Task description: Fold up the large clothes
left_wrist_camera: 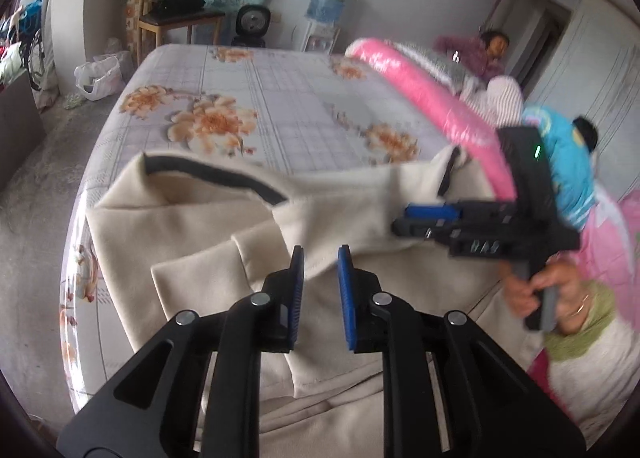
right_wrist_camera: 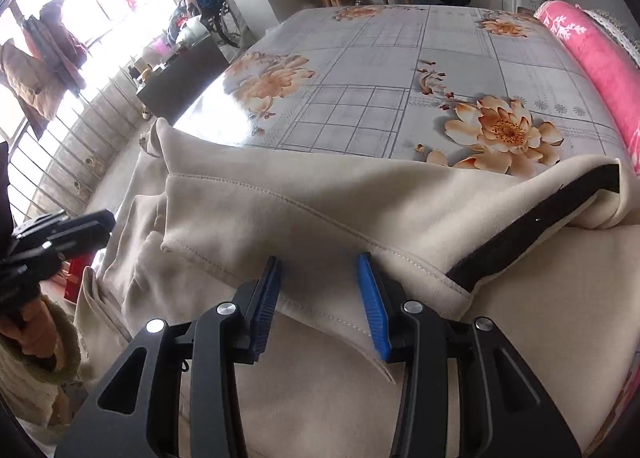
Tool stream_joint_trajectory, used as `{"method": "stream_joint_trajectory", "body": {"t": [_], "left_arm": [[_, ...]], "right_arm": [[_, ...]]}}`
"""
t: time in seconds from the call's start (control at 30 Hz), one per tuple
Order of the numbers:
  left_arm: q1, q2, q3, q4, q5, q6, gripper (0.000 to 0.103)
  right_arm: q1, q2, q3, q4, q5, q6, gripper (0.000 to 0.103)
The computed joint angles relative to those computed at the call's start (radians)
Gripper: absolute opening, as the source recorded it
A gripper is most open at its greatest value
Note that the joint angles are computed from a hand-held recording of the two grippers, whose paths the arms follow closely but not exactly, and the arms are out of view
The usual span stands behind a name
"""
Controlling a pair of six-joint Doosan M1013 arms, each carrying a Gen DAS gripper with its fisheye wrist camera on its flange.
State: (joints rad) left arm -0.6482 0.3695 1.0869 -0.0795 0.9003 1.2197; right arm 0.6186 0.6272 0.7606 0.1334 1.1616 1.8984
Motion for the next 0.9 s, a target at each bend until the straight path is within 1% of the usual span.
{"method": "stream_joint_trajectory", "body": {"t": [0.07,0.2,0.23,0.27,0.33,0.37,0.4,0.47,0.53,0.57,0.6,0.67,0.7,0.73,0.77,0.8,0.83,0.87,0.9], "left_arm": [[0.010,0.019,-0.031,-0.016,-0.001,-0.016,0.017],[0.008,0.086,-0.120,-0.014,0.014,-0.046,0.018],[0.007,0.110,-0.151,-0.005,0.036,-0.056,0.018],[0.001,0.134,-0.180,0.038,0.065,-0.078,0.018],[-0.011,0.174,-0.224,0.164,0.137,-0.151,0.018],[-0.006,0.193,-0.240,0.175,0.175,-0.183,0.018],[0.003,0.197,-0.236,0.156,0.184,-0.205,0.017],[0.020,0.184,-0.205,0.108,0.146,-0.230,0.015],[0.021,0.177,-0.206,0.105,0.148,-0.236,0.015],[0.015,0.163,-0.196,0.121,0.126,-0.231,0.016],[0.010,0.150,-0.181,0.132,0.099,-0.217,0.018],[0.003,0.128,-0.160,0.084,0.055,-0.129,0.019],[0.000,0.126,-0.160,0.051,0.060,-0.086,0.021],[-0.004,0.131,-0.166,0.022,0.086,-0.043,0.021],[-0.010,0.140,-0.178,0.014,0.127,-0.015,0.021],[-0.020,0.155,-0.194,0.034,0.190,-0.006,0.021],[-0.029,0.164,-0.201,0.063,0.233,-0.013,0.021],[-0.035,0.158,-0.181,0.085,0.223,-0.021,0.021],[-0.038,0.141,-0.149,0.096,0.178,-0.029,0.021]], "right_arm": [[0.003,-0.002,0.006,-0.010,-0.012,0.006,0.040],[0.011,-0.010,0.021,-0.038,-0.028,0.016,0.040],[0.013,-0.012,0.024,-0.044,-0.033,0.017,0.040],[0.012,-0.016,0.031,-0.044,-0.038,0.015,0.040],[0.009,-0.020,0.037,-0.036,-0.046,0.010,0.040],[0.008,-0.023,0.043,-0.029,-0.053,0.004,0.040],[0.006,-0.026,0.050,-0.024,-0.061,-0.001,0.040],[0.006,-0.032,0.064,-0.021,-0.077,-0.006,0.040],[0.004,-0.034,0.067,-0.016,-0.080,-0.014,0.040],[0.003,-0.032,0.061,-0.012,-0.071,-0.015,0.040],[0.001,-0.029,0.055,-0.010,-0.062,-0.017,0.040],[0.002,-0.030,0.053,-0.021,-0.051,-0.029,0.040],[0.004,-0.033,0.058,-0.033,-0.050,-0.039,0.040],[0.006,-0.040,0.067,-0.049,-0.050,-0.049,0.040],[0.007,-0.047,0.078,-0.062,-0.051,-0.054,0.040],[0.006,-0.054,0.089,-0.069,-0.051,-0.054,0.040],[0.001,-0.062,0.097,-0.062,-0.047,-0.046,0.040],[-0.008,-0.068,0.102,-0.043,-0.043,-0.024,0.039],[-0.015,-0.075,0.106,-0.023,-0.050,0.003,0.039]]}}
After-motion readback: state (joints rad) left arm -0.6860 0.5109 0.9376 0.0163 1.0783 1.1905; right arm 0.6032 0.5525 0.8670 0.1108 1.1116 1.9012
